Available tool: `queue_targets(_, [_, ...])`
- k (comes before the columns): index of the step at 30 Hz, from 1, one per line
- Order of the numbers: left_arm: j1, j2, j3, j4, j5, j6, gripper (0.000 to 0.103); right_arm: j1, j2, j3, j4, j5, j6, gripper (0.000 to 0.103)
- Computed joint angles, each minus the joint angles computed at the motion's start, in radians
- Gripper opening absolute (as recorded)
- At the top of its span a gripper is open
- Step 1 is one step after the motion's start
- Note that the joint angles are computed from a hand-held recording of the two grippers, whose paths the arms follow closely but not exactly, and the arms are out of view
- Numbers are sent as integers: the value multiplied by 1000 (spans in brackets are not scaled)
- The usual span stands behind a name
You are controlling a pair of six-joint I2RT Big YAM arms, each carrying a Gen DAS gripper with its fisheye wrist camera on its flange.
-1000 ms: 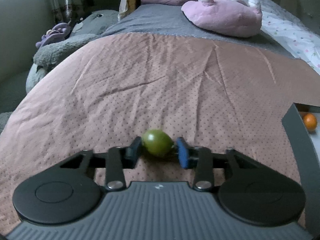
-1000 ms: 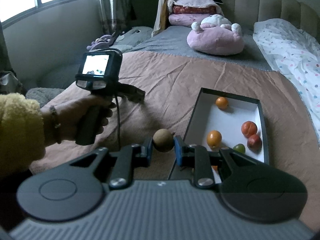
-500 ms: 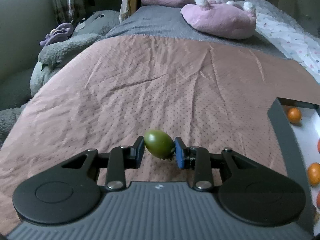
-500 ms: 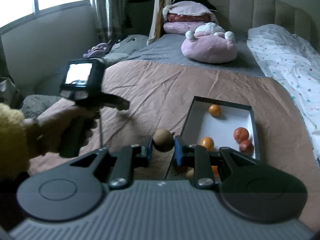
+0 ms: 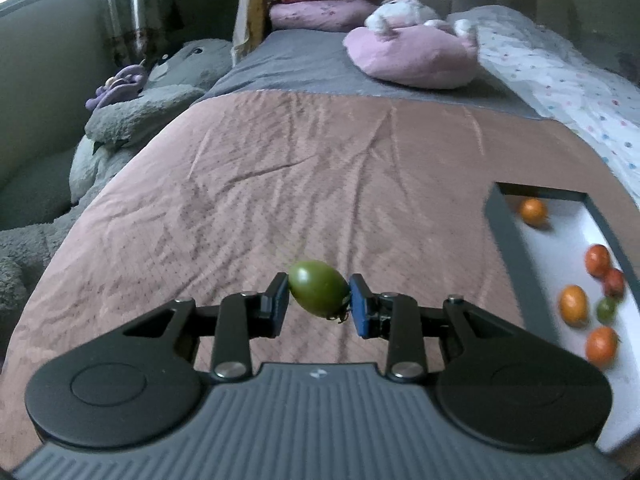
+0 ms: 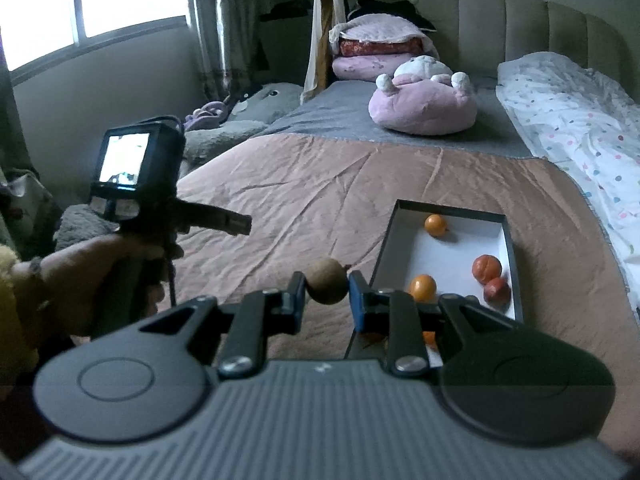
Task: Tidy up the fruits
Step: 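Carry the green fruit and brown fruit over the white tray with both tools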
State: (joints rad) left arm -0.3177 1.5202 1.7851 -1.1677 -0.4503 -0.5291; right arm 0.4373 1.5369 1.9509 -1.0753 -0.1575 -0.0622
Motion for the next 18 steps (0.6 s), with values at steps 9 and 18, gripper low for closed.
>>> queue_targets(9, [-114, -15, 33, -35, -25, -13, 38, -12, -51, -53, 33, 4, 17, 26])
queue_targets(18, [-196, 13, 91, -72, -38, -25, 38, -41, -92, -101, 59, -1, 37, 26])
